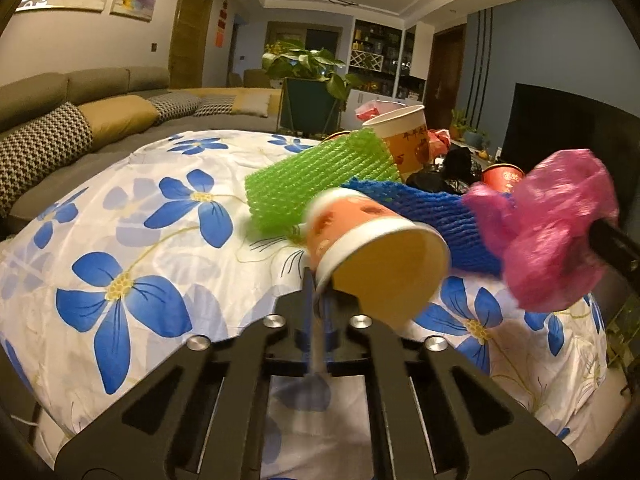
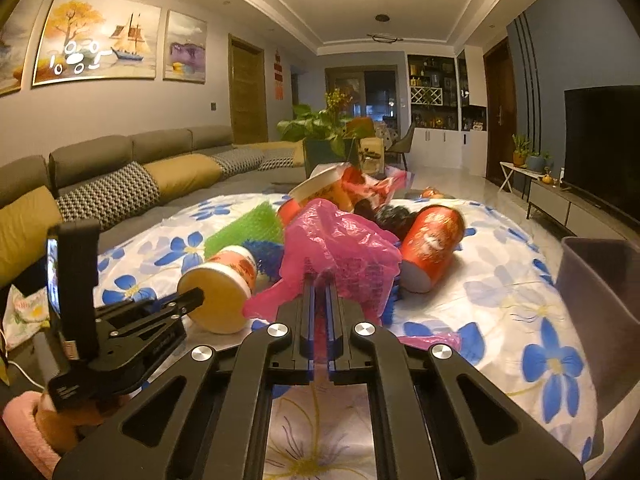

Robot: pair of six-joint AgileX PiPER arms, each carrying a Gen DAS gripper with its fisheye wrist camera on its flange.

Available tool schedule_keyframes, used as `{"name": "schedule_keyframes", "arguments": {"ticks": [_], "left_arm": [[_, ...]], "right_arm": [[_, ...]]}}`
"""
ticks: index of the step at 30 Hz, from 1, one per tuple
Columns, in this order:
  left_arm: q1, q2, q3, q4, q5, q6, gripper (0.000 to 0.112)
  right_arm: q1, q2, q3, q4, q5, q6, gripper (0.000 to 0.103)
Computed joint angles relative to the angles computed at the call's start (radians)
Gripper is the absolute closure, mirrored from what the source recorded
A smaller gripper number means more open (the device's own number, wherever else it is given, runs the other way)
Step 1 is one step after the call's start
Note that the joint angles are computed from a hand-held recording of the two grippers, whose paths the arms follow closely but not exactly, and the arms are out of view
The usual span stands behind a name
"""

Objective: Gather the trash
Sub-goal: 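Grasp the orange paper cup with the left tool while the right tool grasps the pink bag, then carry the cup and pink bag over the grey bin and release both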

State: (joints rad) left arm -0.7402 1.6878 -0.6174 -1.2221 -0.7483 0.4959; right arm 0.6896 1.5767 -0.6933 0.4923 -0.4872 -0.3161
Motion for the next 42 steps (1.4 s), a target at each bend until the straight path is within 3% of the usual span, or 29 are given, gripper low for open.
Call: {"name": "schedule_keyframes", "arguments": {"ticks": [9, 19, 27, 35, 39, 42], "left_arm": [[-0.128, -0.114, 0.021, -0.115, -0.132, 0.102, 0.110], [-0.178, -0.091, -0.123, -0.120, -0.092, 0.224, 0.110], [-0.213, 0.039, -0.413, -0.050, 0.007, 0.380, 0.110], [-0.179, 0.319, -0.884, -0.080, 0.222, 0.561, 0.110], [-0.163, 0.468, -1.111, -0.215, 0.317, 0.716, 0.110], [-0.156, 0.575, -1.282, -0.391, 0.358, 0.907, 0.110]], "right_arm": [[-0.071, -0.141, 0.111, 0.052, -0.054, -0.041, 0.098], [-0.231, -0.251, 0.201, 0.083, -0.094, -0.069, 0.098], [-0.444, -0.252, 0.223, 0.020, -0.181, -0.034, 0.098], [-0.652, -0.122, 0.158, -0.137, -0.207, 0.115, 0.098], [-0.700, -0.073, 0.131, -0.184, -0.211, 0.157, 0.098], [-0.729, -0.038, 0.120, -0.228, -0.217, 0.187, 0.098]]}}
